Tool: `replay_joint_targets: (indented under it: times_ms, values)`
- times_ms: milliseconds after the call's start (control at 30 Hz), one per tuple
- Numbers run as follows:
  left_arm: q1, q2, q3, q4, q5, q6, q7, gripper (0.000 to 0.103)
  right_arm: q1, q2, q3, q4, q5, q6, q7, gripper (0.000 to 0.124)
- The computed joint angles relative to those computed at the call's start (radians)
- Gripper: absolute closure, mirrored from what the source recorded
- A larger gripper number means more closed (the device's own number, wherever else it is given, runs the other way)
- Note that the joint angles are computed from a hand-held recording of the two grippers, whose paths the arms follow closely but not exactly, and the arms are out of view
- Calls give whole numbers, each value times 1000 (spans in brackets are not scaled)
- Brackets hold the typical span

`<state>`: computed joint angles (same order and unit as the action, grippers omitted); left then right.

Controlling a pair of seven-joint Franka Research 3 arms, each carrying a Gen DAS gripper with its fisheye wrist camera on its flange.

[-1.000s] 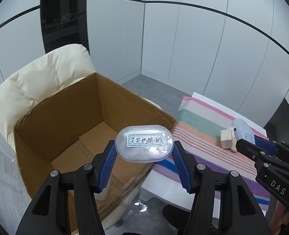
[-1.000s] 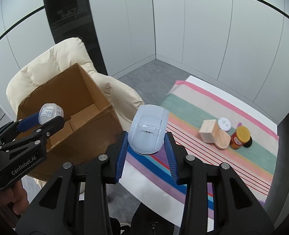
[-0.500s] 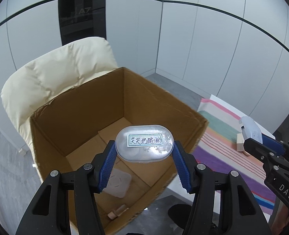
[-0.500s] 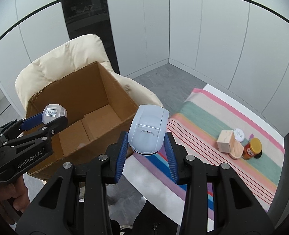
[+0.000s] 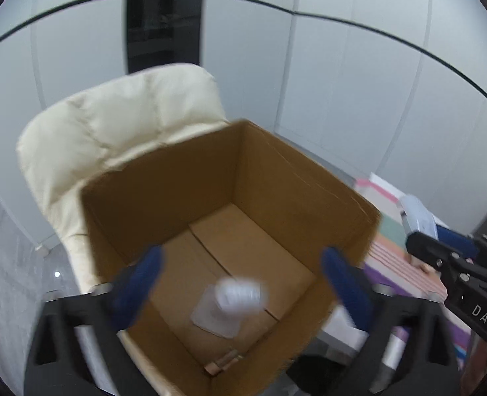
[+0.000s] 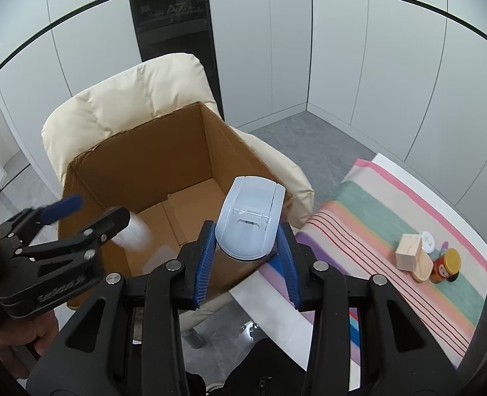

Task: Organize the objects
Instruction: 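Carry the labeled box and grey case over the cardboard box with both tools, then open the left tool over the box while the right tool drops the grey case in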

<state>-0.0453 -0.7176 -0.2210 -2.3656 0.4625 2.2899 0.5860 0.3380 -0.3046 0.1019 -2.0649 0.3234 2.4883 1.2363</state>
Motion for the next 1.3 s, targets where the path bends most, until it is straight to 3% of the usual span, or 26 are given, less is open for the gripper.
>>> replay_joint_targets:
  times_ms: [667,1200,1267,1300]
  values:
    - [59,-234,38,-117,32,-106,-2,0,81,62,54,62,-10,-7,23,85]
    - [84,-303,59,-148,18,-151,6,0,114,106,71,99,-35,-27,43,84]
    - [85,-299,58,-147,17,-150,6,0,113,104,68,98,-37,-23,44,82]
    - [85,-298,58,-147,17,-149,6,0,113,104,66,98,-35,-24,44,72]
